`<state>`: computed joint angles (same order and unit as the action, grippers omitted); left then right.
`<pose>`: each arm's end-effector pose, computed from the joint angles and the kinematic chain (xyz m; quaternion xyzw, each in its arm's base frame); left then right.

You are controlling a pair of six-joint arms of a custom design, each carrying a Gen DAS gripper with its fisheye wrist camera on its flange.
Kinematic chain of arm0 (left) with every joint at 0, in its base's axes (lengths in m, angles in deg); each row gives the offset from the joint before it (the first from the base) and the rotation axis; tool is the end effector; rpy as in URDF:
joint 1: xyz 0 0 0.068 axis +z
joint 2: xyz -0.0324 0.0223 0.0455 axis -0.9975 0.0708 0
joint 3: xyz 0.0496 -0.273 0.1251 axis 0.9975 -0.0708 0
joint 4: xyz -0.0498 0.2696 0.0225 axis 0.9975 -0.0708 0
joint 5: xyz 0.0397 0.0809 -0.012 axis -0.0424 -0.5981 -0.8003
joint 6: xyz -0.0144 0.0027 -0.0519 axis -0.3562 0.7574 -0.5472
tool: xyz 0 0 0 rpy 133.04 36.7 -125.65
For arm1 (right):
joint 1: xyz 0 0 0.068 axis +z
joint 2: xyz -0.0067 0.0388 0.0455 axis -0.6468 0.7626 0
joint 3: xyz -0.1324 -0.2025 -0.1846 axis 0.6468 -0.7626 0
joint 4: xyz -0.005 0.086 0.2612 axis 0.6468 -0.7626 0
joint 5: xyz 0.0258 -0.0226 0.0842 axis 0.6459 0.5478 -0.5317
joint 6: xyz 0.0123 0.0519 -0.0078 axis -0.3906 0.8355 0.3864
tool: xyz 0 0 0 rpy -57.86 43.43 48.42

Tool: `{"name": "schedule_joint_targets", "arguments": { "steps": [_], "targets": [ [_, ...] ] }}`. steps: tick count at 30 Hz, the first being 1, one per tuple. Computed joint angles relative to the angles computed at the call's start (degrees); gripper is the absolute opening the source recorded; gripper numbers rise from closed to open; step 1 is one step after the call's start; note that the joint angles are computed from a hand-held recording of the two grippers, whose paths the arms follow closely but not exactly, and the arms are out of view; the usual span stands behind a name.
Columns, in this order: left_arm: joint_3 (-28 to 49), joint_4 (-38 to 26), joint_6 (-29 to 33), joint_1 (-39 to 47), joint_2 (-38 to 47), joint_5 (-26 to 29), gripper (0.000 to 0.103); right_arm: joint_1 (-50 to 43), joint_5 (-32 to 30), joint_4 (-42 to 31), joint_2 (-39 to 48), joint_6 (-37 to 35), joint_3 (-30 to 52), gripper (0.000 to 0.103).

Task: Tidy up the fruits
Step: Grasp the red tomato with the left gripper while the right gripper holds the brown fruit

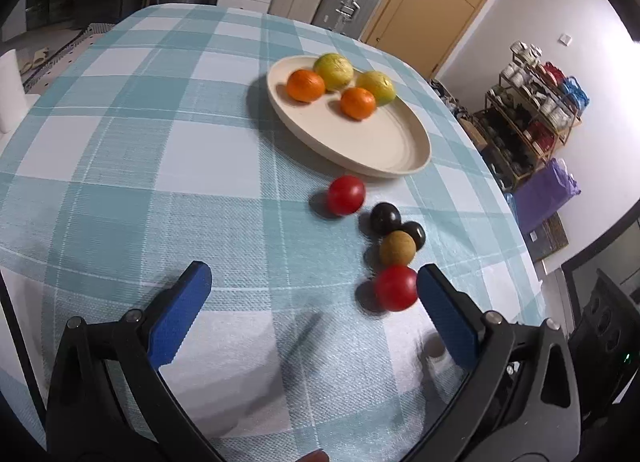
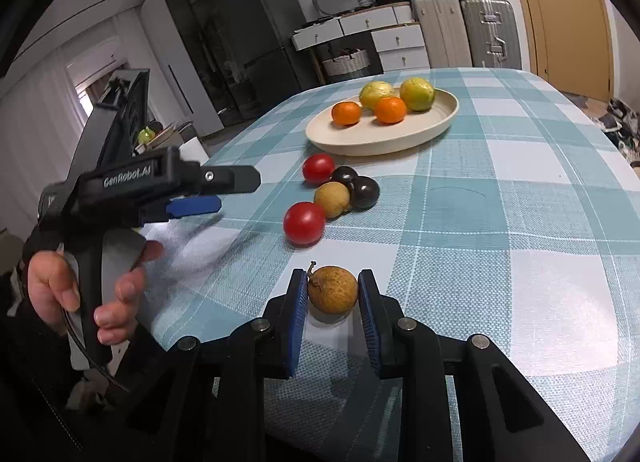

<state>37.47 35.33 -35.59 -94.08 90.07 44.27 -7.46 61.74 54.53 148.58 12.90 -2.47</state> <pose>0.3817 -0.0670 0.0979 0.0535 0.9367 -0.2077 0.2767 0.2419 0.1570 0.0699 -0.0589 0.8993 0.2202 0.3733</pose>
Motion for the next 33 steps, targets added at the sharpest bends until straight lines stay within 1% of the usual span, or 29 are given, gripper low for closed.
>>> {"name": "schedule_joint_targets", "arguments": {
  "steps": [8, 11, 13, 15, 17, 21, 22, 23, 24, 26, 27, 29, 30, 32, 33],
  "targets": [
    [1.2, -2.2, 1.3, -3.0, 0.7, -1.2, 0.102, -0.2, 0.4, 1.8, -0.3, 0.9, -1.3, 0.026],
    [1.5, -2.6, 2.0, -4.1, 1.0, -0.6, 0.102, -0.8, 0.7, 2.5, -0.5, 1.5, -2.0, 0.026],
    [1.5, -2.7, 2.4, -5.1, 1.0, -2.1, 0.102, -1.4, 0.5, 3.0, -0.6, 1.7, -2.5, 0.026],
    [2.0, -3.2, 2.8, -5.9, 1.2, -2.5, 0.102, -1.9, -0.1, 3.4, -0.7, 2.0, -2.8, 0.026],
    [2.9, -4.6, 3.2, -6.8, 1.6, -3.6, 0.102, -2.0, -0.6, 4.7, -1.4, 2.5, -3.7, 0.026],
    [3.4, -4.8, 4.3, -8.8, 1.8, -7.1, 0.100, -1.2, 0.4, 5.5, -2.4, 1.5, -4.5, 0.026],
    [3.7, -4.8, 4.4, -9.6, 2.1, -9.1, 0.100, -1.0, 1.0, 5.6, -2.6, 1.1, -4.6, 0.026],
    [4.0, -5.0, 4.5, -10.0, 2.3, -10.6, 0.097, -0.9, 1.0, 5.7, -2.7, 1.0, -4.6, 0.026],
    [4.4, -5.2, 4.7, -10.2, 2.7, -11.0, 0.094, -1.0, 0.9, 5.7, -2.7, 1.0, -4.7, 0.026],
    [4.9, -5.7, 5.0, -10.3, 3.1, -10.9, 0.084, -1.4, 0.6, 6.1, -2.6, 1.2, -4.8, 0.026],
    [5.1, -5.9, 5.2, -10.4, 3.3, -10.9, 0.082, -1.7, 0.3, 6.4, -2.5, 1.2, -4.9, 0.026],
    [5.7, -6.7, 5.7, -10.7, 3.6, -11.2, 0.068, -2.2, 0.3, 6.6, -2.6, 1.3, -5.3, 0.026],
    [5.5, -6.4, 5.9, -10.8, 3.4, -11.7, 0.065, -2.6, 0.0, 6.8, -2.6, 1.5, -5.5, 0.026],
    [5.7, -6.9, 6.4, -10.4, 3.4, -9.8, 0.041, -3.1, -0.2, 7.2, -2.4, 1.6, -5.7, 0.026],
    [5.9, -7.2, 6.8, -10.3, 3.4, -9.1, 0.036, -3.4, -0.5, 7.4, -2.2, 1.7, -5.8, 0.026]
  ]
}}
